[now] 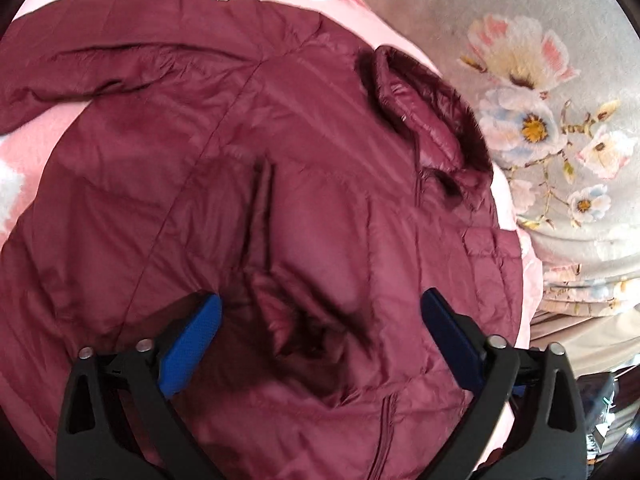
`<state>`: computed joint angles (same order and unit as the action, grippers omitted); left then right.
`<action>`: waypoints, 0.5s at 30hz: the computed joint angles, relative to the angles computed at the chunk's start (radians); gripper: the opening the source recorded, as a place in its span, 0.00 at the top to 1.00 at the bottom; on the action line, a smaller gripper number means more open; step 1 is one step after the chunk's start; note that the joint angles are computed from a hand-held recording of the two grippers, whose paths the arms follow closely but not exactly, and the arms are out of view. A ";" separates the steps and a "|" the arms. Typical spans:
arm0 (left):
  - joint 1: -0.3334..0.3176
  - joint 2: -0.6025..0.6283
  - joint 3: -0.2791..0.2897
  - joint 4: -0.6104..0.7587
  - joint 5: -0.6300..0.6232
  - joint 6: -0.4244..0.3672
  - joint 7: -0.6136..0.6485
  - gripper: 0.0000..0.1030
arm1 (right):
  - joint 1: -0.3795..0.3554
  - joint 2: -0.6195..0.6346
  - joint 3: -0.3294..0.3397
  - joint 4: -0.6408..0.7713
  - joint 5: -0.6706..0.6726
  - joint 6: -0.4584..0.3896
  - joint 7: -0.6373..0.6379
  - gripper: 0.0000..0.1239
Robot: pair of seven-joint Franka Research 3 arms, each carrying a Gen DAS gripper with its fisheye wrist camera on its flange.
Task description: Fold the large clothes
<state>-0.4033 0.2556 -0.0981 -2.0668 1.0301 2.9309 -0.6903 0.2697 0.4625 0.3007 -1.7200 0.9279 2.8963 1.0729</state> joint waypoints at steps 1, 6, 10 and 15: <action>0.008 0.000 -0.005 0.002 -0.009 0.005 0.032 0.48 | -0.042 0.017 0.015 0.018 0.067 -0.015 0.012 0.44; 0.030 -0.039 0.005 -0.038 -0.067 0.006 0.124 0.91 | -0.097 0.133 -0.013 0.153 0.143 -0.128 0.139 0.44; 0.053 -0.099 -0.014 -0.088 -0.040 -0.080 0.105 0.93 | -0.114 0.219 0.003 0.253 0.158 -0.175 0.158 0.44; 0.080 -0.081 -0.049 -0.075 -0.079 -0.133 0.177 0.93 | -0.085 0.291 -0.017 0.349 0.091 -0.128 0.231 0.75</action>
<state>-0.3236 0.1743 -0.1473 -2.1419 0.9508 2.7975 -0.5136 0.1845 0.7535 0.2835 -1.3709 1.0192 2.7686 1.3034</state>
